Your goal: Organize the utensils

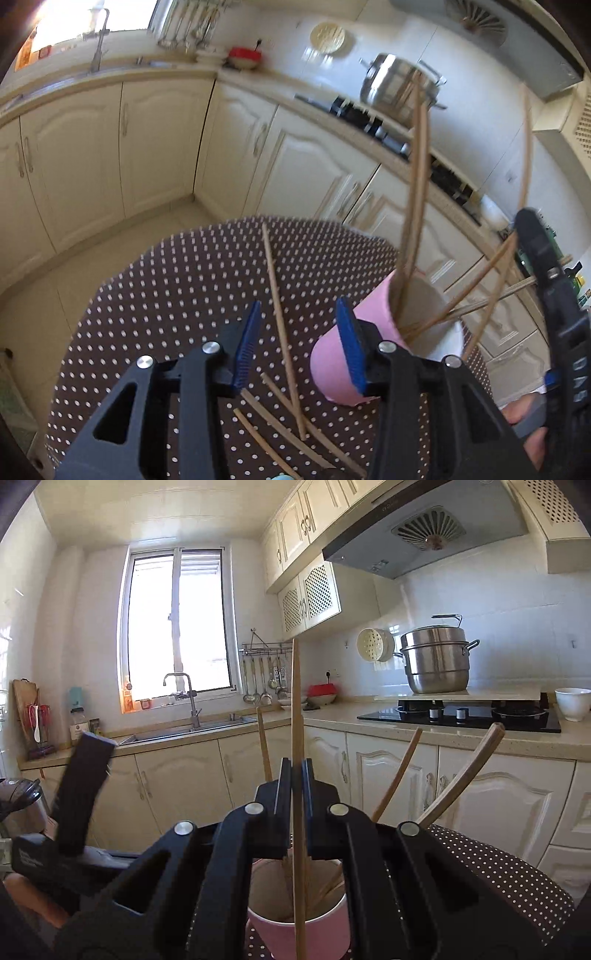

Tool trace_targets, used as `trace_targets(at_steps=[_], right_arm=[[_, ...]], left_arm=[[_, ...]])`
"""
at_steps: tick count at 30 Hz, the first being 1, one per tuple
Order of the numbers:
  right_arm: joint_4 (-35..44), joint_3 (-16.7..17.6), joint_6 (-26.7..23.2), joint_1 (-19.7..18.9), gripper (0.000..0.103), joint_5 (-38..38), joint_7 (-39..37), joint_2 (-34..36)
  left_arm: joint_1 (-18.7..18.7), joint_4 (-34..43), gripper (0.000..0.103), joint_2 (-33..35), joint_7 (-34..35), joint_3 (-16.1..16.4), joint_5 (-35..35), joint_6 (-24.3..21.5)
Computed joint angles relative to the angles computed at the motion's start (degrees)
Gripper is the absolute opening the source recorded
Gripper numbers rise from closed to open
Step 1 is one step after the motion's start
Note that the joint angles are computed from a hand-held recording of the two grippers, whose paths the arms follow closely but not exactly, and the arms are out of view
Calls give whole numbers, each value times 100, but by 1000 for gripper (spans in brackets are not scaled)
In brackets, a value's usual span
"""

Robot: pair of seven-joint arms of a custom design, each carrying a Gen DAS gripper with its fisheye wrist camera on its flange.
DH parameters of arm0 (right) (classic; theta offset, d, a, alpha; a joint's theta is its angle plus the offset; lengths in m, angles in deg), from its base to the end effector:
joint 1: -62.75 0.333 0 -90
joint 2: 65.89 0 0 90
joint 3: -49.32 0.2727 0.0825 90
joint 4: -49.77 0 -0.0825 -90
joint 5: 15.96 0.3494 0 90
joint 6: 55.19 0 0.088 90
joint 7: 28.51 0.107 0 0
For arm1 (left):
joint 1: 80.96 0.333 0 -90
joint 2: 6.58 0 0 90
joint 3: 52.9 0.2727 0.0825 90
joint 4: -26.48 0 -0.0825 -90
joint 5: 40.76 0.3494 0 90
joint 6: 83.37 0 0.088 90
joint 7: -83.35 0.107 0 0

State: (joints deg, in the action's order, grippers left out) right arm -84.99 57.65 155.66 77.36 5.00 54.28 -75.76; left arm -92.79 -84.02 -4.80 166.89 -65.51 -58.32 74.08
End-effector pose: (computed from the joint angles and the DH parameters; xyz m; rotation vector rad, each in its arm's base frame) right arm 0.4553 0.1470 0.5570 -1.2749 1.1984 -0.9055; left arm 0.5360 -0.2287 0.5325 -1.8560 2.0026 -1.1447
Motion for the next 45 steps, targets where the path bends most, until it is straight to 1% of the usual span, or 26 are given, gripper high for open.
trace_targets(at_steps=[3,4,6,7,8,11,13,15,16,18,19,20,22,23,25,26,28,29,32,33,34,35,38,40,42,45], right_arm=[[191,309,-262,-170,6,650,-638,45],[215,414,-274,-214,6,885,-883,37],[311,709,-362,-350,6,1585,-1573,-17],[316,773,-390,-373,6,1813,-1784,-70],[270,792,-458,-379,6,1970,-1920,-186],[-108,653,-408,-298,6,1888,-1695,-620],[-435,671,-360,-380,6,1908,-1548,-1014],[-704,990,-490,-801,6,2282,-1620,-1440],[-742,1193,-606,-1061,6,2467,-1654,-1555],[-823,1779,-926,-1859,6,2985,-1743,-1784],[-778,1916,-1152,-2102,6,3256,-1882,-1796],[-814,1853,-1392,-2203,6,3153,-1619,-1783],[-805,1966,-1629,-2506,6,3190,-1447,-1667],[-786,1881,-1740,-2486,6,3088,-1312,-1569],[-693,1515,-2060,-2240,6,2964,-1156,-1345],[-585,1185,-2188,-1945,6,2948,-1154,-1166],[-477,828,-2477,-1673,6,2724,-997,-978],[-355,539,-2597,-1373,6,2943,-1195,-847],[-286,294,-2797,-1154,6,2731,-1071,-719],[-278,176,-2814,-1020,6,2712,-1080,-699],[-292,137,-2832,-975,6,2631,-1019,-704],[-309,92,-2816,-918,6,2556,-975,-709],[-326,-162,-2816,-638,6,2412,-930,-731],[-343,-257,-2753,-527,6,2275,-840,-745],[-411,-562,-2522,-153,6,2309,-890,-805],[-614,-1227,-1851,689,6,2266,-908,-1006]], left_arm=[[-3,150,38,214,-186,25,325,-209],[4,191,31,266,-275,42,457,-262],[75,115,29,219,16,-21,7,-176],[99,46,29,156,183,-42,-226,-77],[82,-34,29,77,166,-38,-183,22],[34,-277,29,-173,482,-41,-395,363],[-6,-414,29,-290,342,-18,-227,560],[23,-448,29,-297,-204,22,371,566],[38,-375,29,-249,-551,32,700,419],[49,-91,29,-44,-699,62,830,-50],[57,58,29,93,-634,61,716,-253],[58,148,29,189,-645,57,698,-334],[31,399,29,413,-777,51,891,-537],[29,534,29,534,-742,33,890,-615],[3,880,29,807,-758,19,1003,-889],[-27,1068,29,953,-837,31,1113,-1000],[-101,1379,28,1184,-1052,88,1415,-1228],[-136,1528,28,1305,-1138,105,1538,-1315],[-328,2176,25,1742,-1470,216,2132,-1828],[-388,2267,21,1798,-1551,252,2320,-1898],[-463,2334,10,1834,-1698,307,2535,-1958],[-432,2344,6,1854,-1695,281,2518,-1947],[-252,2161,5,1806,-1581,165,2198,-1629],[-144,1780,5,1577,-1513,114,1990,-1225],[-112,1367,5,1305,-1567,119,1934,-728],[66,468,5,719,-1399,-1,1388,432]])
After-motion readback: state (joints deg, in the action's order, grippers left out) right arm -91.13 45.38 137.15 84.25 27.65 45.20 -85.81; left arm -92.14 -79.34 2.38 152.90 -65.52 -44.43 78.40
